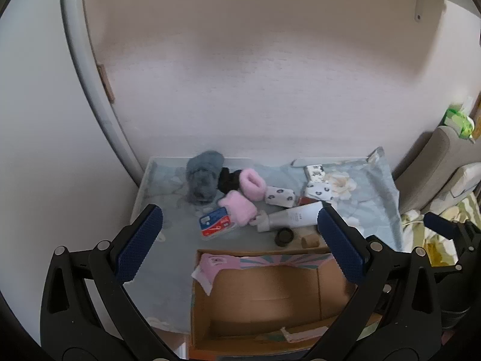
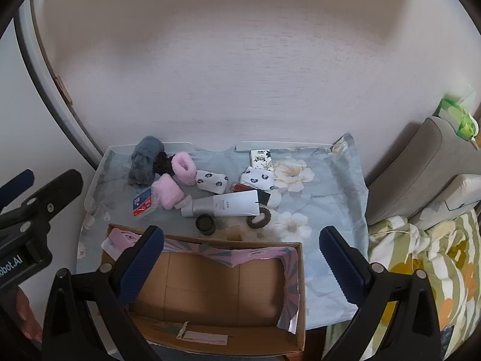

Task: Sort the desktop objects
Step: 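Move both tools toward the items on the cloth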

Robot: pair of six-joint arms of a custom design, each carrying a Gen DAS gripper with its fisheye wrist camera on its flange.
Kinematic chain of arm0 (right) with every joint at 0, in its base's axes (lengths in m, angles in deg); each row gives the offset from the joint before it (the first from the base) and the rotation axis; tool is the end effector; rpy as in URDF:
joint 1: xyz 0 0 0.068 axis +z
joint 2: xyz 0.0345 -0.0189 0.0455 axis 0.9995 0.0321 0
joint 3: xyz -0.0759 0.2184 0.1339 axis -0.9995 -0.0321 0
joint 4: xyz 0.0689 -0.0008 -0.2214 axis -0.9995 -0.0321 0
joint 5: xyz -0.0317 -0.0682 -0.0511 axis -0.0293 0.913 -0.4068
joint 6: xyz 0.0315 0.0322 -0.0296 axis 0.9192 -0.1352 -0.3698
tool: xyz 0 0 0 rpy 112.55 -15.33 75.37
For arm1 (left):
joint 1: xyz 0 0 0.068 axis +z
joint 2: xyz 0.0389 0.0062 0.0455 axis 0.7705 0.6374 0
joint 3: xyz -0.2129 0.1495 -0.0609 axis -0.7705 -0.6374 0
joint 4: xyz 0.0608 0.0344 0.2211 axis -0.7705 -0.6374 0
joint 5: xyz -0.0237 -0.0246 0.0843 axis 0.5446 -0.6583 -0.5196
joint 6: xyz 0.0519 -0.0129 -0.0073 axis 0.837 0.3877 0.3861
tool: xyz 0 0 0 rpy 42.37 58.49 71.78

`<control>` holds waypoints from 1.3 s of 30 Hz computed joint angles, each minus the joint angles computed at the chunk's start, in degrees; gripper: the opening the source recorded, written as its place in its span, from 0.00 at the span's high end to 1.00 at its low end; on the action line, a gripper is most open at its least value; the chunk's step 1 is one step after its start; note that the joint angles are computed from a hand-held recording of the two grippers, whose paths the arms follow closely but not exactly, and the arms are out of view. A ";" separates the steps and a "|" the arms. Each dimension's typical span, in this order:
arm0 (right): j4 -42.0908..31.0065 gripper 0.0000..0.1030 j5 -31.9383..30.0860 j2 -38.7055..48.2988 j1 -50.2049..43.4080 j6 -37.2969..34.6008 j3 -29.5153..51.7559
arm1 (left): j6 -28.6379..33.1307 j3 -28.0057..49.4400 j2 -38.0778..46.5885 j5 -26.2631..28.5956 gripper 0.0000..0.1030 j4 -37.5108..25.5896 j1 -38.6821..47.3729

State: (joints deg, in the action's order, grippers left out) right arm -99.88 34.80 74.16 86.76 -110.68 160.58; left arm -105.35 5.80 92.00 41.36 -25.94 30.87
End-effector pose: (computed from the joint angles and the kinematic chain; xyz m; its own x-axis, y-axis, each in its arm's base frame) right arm 0.3292 0.0105 0.2490 -0.2964 -0.7861 -0.5424 -0.9400 0.3406 0.0200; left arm 0.2430 -0.0722 0.2827 -0.7201 -0.1948 -0.6660 -0.2549 0.9669 -0.0072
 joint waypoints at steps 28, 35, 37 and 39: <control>-10.98 0.00 -4.15 8.54 -3.00 -7.05 13.22 | 2.47 -2.68 -3.14 0.51 0.00 -1.84 9.36; -12.47 0.00 -2.14 17.57 -1.46 -4.63 25.40 | 10.25 -8.28 -2.49 10.16 0.00 5.04 22.39; -13.85 0.00 -0.85 21.13 0.11 -4.20 29.49 | 11.74 -8.44 0.33 11.66 0.00 7.48 23.90; -16.46 0.00 0.21 25.10 1.57 -3.96 34.45 | 12.91 -7.21 4.47 13.59 0.00 9.93 25.11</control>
